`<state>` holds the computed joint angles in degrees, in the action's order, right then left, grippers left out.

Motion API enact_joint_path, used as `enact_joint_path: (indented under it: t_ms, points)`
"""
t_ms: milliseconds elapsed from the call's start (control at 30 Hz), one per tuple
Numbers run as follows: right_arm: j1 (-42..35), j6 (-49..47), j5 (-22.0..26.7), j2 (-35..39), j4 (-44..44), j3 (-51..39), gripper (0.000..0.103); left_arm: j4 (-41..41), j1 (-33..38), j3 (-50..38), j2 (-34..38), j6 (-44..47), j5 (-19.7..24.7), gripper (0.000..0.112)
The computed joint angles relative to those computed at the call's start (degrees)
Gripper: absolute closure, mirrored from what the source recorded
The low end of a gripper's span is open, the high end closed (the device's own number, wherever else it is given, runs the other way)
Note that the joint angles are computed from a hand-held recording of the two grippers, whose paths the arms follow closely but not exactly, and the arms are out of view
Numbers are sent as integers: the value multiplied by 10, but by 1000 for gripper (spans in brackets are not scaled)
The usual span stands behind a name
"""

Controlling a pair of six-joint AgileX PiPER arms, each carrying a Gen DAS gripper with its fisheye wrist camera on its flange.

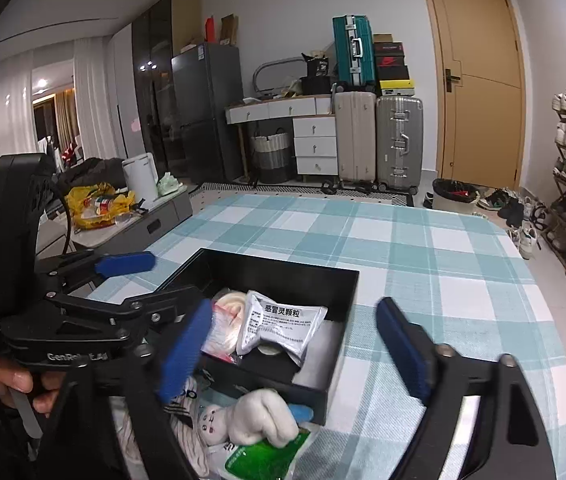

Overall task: Organize soft objects
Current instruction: 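Withdraw both tools from the box back over the remaining items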

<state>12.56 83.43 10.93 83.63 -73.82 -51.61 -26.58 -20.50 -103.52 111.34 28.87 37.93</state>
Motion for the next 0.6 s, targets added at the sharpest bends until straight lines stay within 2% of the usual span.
enact_joint_path:
  t_ms: [67,133,367,600]
  points:
    - [2,10,2,-12,-6,13,2,11,-3,10,-8,-9,-9,15]
    - [2,33,3,-26,-20,29,1,9,-3,30,-21,-5,-22,13]
    - [16,59,19,-68,-30,75,1,-24,9,97,-69,30,-46,13]
    - [42,49,52,-102,0,105,1,-70,29,193,-132,80,-76,12]
